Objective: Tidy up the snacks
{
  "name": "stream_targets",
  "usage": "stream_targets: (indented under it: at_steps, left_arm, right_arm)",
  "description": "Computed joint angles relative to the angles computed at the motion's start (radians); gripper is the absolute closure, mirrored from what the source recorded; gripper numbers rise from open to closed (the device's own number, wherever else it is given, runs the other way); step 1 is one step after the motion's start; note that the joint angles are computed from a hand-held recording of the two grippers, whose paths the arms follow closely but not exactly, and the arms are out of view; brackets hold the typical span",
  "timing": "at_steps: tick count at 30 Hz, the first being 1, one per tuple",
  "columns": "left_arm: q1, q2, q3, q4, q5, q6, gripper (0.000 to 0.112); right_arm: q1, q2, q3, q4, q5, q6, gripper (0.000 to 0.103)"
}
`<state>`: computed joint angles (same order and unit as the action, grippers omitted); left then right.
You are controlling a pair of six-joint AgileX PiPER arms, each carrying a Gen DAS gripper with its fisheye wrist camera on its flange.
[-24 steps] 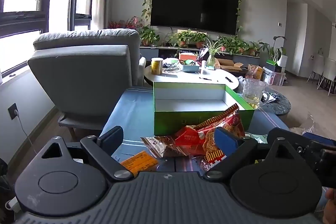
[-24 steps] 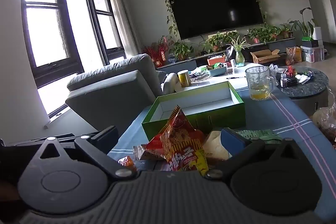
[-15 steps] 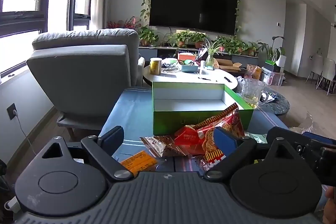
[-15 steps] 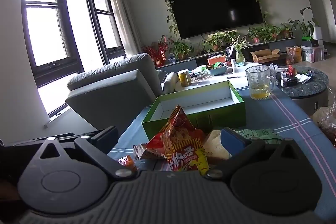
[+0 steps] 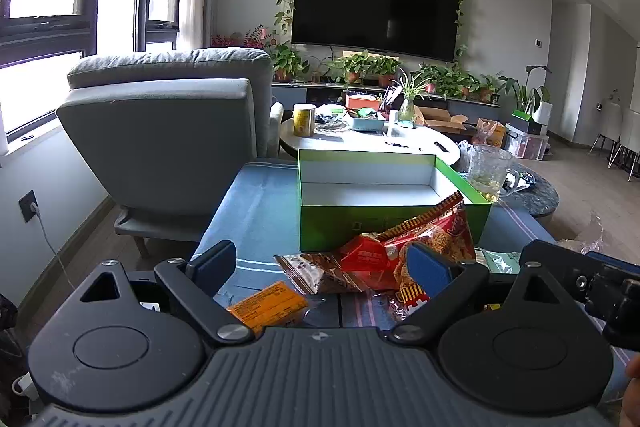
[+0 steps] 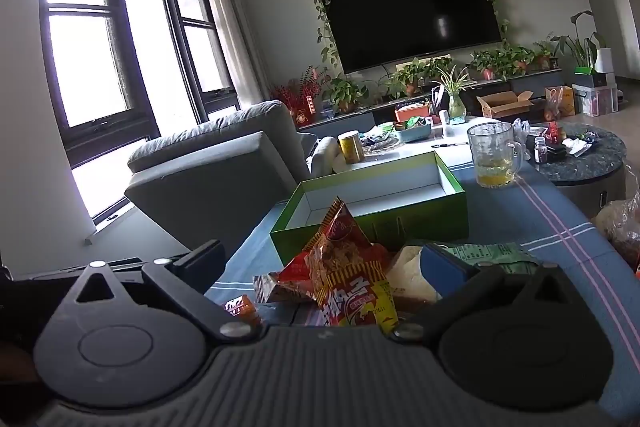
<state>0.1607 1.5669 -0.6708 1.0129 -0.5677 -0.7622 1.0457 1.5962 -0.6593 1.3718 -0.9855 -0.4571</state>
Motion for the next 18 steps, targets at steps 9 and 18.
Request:
stream_targets:
  at_steps: [9, 18]
  left_arm:
    - [0.003, 0.009, -0.008, 0.002, 0.001, -0.005, 0.021]
    - [0.005, 0.01, -0.005, 0.001, -0.007, 0.001, 0.021]
  right_arm:
    - [-0.006, 0.016, -0.003, -0.015, 0.008, 0.014, 0.018]
    - [-0.003, 0.014, -0.005, -0.011, 0.008, 0.009, 0.018]
